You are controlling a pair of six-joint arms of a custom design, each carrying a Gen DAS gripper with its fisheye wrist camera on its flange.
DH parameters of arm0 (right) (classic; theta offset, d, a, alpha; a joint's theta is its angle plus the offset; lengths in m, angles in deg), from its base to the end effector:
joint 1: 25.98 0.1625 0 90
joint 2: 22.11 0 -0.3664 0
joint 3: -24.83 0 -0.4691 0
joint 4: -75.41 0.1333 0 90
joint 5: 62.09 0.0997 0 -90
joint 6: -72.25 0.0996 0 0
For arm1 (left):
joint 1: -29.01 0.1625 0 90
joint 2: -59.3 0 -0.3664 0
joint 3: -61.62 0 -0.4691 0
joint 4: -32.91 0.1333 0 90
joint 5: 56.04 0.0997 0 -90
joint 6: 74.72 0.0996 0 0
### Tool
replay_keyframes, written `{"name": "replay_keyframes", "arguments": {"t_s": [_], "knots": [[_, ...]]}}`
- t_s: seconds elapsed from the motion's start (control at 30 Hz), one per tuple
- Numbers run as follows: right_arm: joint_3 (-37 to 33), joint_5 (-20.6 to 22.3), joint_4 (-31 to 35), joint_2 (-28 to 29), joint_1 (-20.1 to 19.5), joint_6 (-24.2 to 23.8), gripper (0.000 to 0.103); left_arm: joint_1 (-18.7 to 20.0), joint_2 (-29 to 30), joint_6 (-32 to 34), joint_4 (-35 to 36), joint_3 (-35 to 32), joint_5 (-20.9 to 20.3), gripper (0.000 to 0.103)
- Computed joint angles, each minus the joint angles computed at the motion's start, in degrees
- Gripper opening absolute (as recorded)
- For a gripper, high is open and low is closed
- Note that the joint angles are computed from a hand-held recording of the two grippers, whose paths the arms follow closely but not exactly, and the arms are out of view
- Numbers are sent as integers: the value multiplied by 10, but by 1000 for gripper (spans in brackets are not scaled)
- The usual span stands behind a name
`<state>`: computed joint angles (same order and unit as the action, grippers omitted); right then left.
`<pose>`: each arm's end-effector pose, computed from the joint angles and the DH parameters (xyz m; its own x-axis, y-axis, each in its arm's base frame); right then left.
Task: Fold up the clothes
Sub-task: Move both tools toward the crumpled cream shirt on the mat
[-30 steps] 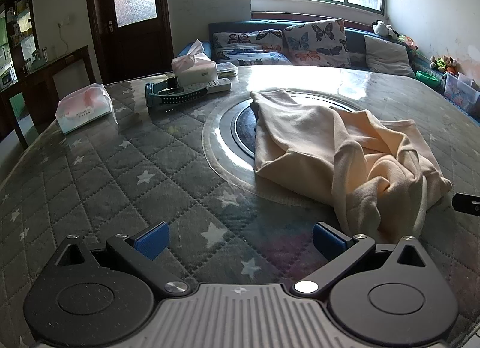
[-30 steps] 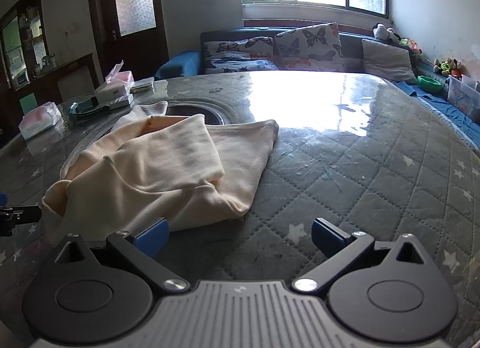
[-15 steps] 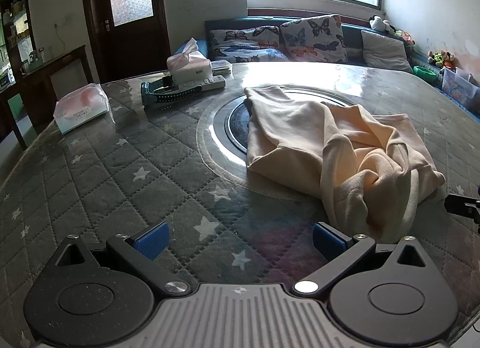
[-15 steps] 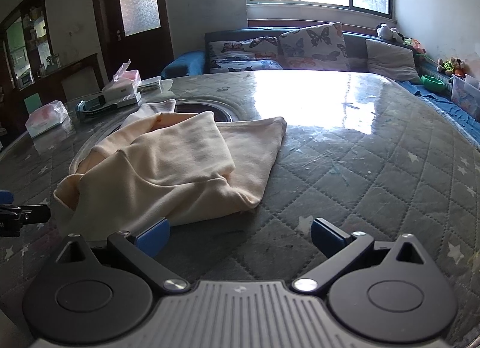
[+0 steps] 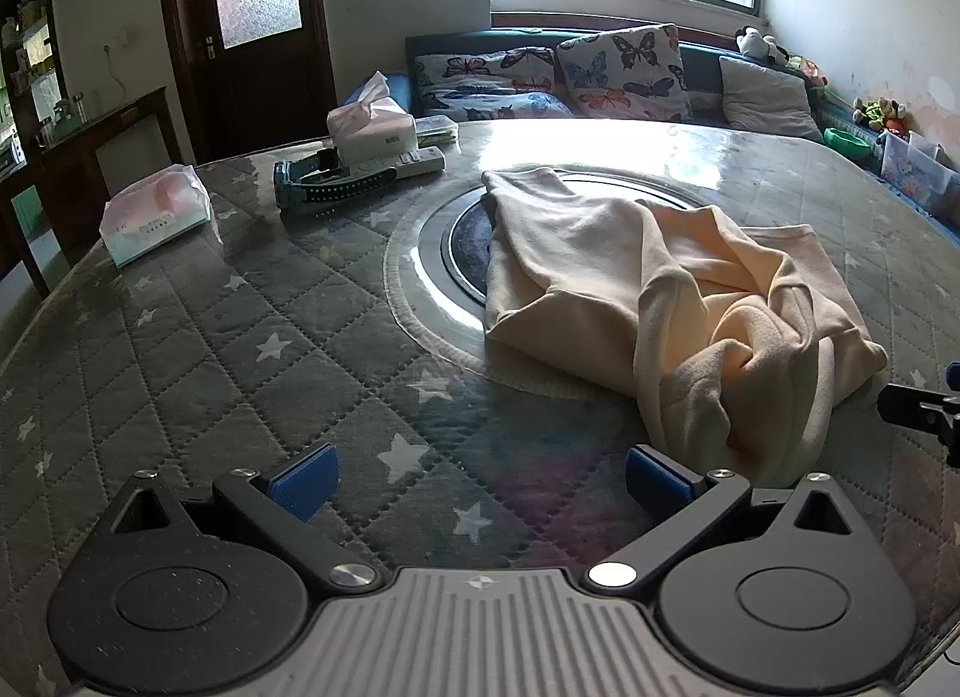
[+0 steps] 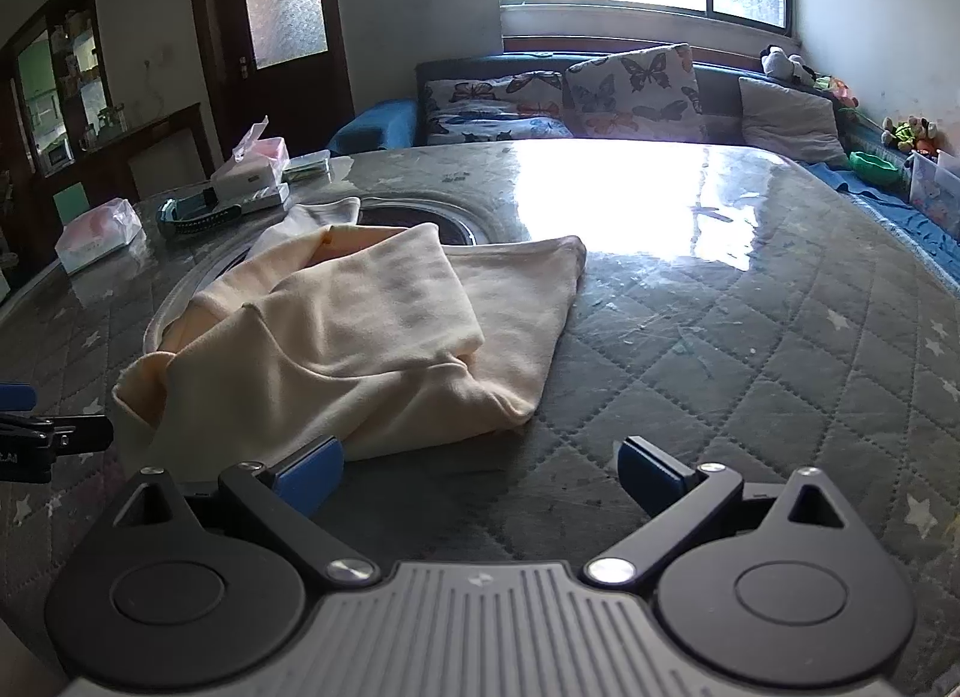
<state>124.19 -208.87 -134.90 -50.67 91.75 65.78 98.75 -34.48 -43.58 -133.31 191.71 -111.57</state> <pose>0.3152 -0.4922 -0.0649 -0.7420 0.2415 0.6254 -0.3882 0.6058 -0.6945 0.0107 -0.5188 0.2513 -0.6322 0.3249 -0.7034 0.6923 0.6444 -0.3246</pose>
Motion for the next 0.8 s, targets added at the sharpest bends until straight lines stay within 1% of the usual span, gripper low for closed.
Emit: {"name": "replay_keyframes", "arguments": {"t_s": [0.33, 0.8], "knots": [[-7, 11, 9, 1, 3, -5, 100, -7, -1, -8, 9, 2, 12, 103], [-15, 28, 17, 7, 9, -16, 100, -23, -15, 5, 18, 17, 11, 103]]}}
